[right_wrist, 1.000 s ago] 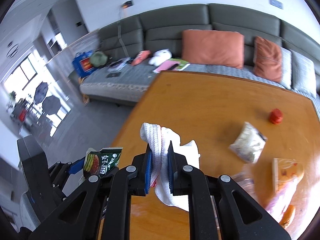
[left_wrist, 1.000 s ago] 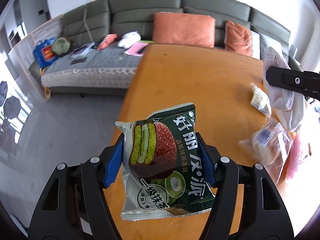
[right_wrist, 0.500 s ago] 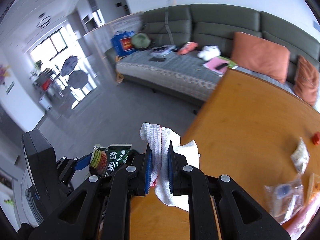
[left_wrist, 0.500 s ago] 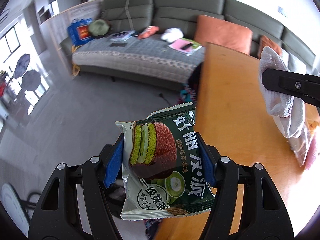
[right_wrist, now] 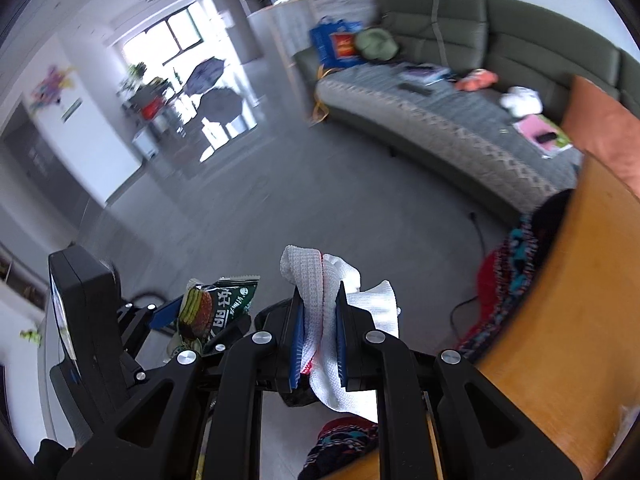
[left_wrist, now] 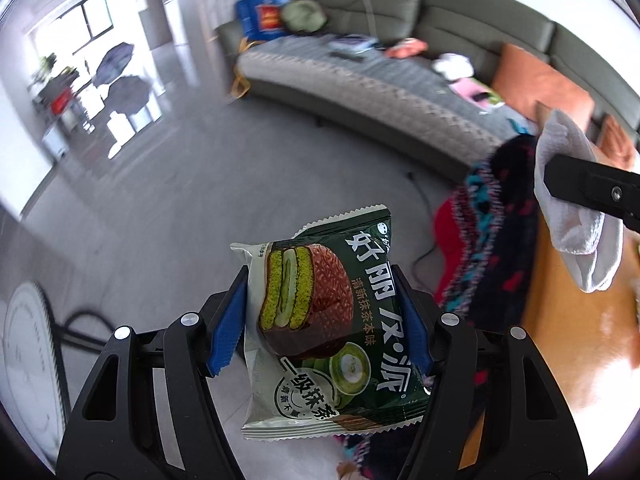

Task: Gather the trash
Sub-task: 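Carry the snack packet and white cloth over the bin and open both tools, then move both open tools back over the table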

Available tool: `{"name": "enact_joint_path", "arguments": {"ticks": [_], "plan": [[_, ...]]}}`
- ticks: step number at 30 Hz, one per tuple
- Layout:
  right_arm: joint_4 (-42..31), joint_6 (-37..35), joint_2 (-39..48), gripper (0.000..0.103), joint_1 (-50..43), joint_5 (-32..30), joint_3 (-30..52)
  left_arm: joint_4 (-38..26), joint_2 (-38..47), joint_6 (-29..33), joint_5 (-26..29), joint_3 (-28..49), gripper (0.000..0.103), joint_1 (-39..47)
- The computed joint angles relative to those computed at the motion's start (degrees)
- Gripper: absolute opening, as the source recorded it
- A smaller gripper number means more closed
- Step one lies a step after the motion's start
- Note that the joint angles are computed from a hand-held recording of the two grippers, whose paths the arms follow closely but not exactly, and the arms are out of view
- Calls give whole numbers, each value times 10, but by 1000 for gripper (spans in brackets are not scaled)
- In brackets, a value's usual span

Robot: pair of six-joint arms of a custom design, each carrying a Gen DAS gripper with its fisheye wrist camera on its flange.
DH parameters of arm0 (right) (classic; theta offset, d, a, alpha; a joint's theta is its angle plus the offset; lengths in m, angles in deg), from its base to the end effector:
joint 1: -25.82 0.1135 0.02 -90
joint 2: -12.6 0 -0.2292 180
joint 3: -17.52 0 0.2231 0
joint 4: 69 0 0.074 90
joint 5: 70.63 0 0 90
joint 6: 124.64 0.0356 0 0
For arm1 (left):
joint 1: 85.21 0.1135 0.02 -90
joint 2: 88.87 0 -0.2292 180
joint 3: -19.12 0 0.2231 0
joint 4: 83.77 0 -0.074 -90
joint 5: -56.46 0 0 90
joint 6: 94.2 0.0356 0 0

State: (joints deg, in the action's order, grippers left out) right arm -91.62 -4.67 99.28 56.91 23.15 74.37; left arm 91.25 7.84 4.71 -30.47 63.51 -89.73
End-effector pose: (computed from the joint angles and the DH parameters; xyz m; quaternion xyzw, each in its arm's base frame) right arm 0.2299 0.1359 0.1445 0.0014 0.9463 0.1365 0.2929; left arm 0.2414 -0.0210 0.0724 0.1197 0.9518 -0.0149 0.2822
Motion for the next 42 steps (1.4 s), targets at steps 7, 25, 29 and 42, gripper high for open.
{"name": "enact_joint_path", "arguments": {"ticks": [7,25,29,42], "plan": [[7,-18,154,41,20,-41,123,-4,85,34,9,52,67,92],[3,-26,157,59,27,-4,145,1,96,27,-17,74,97,113],[-5,-18,103,59,21,7,111,-5,60,22,-20,57,97,84],[-79,-4,-162,59,-29,39,-49,-59,-97,-57,-56,-4,97,-107]]}}
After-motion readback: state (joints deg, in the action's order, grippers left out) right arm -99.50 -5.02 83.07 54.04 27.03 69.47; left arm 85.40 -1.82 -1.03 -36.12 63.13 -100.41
